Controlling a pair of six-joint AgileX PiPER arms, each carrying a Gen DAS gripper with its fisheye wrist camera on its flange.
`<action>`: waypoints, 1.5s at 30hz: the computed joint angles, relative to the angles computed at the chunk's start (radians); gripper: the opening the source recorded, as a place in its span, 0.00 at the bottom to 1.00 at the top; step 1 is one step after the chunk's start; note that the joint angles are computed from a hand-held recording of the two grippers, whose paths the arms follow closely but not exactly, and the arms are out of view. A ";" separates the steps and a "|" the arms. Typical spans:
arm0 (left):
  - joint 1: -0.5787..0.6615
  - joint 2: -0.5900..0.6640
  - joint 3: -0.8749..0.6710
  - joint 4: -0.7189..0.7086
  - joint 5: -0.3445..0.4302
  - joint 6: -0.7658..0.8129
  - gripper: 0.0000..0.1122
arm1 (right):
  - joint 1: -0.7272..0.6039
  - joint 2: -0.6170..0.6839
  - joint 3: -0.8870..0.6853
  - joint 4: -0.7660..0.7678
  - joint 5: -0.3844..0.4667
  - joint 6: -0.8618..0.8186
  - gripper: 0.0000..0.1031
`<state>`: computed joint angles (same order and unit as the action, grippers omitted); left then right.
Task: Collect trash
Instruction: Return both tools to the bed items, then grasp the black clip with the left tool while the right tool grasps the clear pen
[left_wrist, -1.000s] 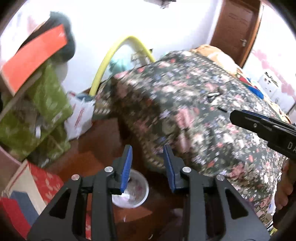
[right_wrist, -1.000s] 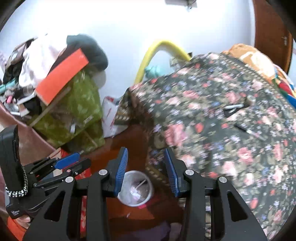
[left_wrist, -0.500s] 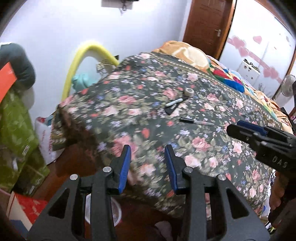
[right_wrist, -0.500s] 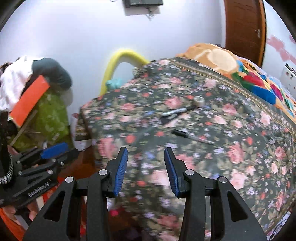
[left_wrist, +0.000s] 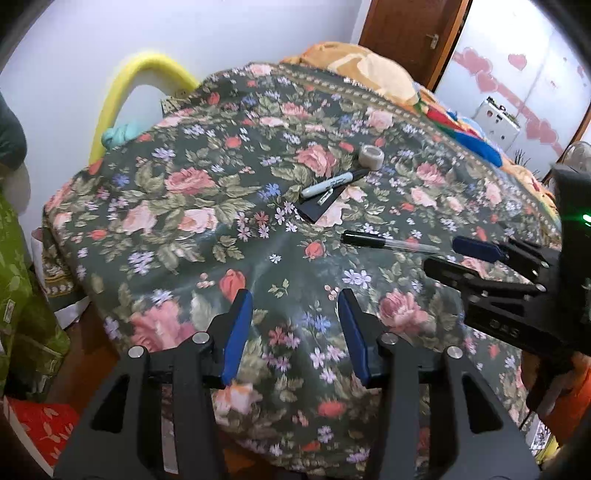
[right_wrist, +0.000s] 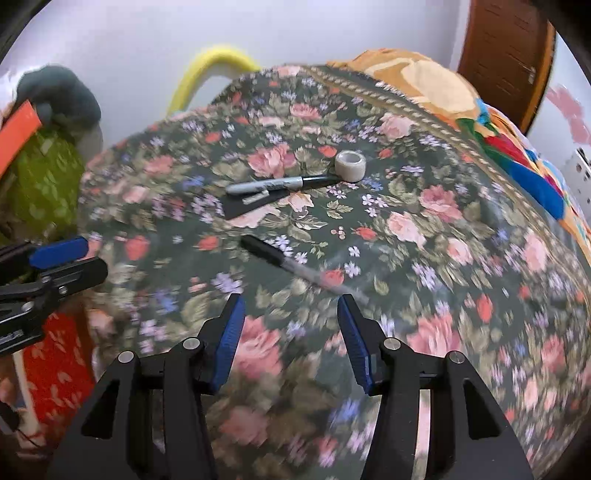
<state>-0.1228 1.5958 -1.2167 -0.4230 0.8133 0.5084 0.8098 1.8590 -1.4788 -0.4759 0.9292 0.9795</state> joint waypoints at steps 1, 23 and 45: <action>-0.010 0.019 -0.008 0.007 -0.010 -0.006 0.42 | -0.012 0.016 -0.008 0.005 -0.005 -0.021 0.47; -0.119 0.422 -0.405 -0.004 -0.033 -0.077 0.42 | -0.118 0.017 0.130 0.101 -0.263 -0.071 0.08; -0.252 0.472 -0.432 0.187 -0.087 -0.175 0.34 | -0.140 -0.096 0.324 0.040 -0.385 0.099 0.08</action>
<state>-0.3744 2.0675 -1.6488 -0.2355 0.7264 0.3338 0.6697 1.7629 -1.1550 -0.4361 0.5437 1.0787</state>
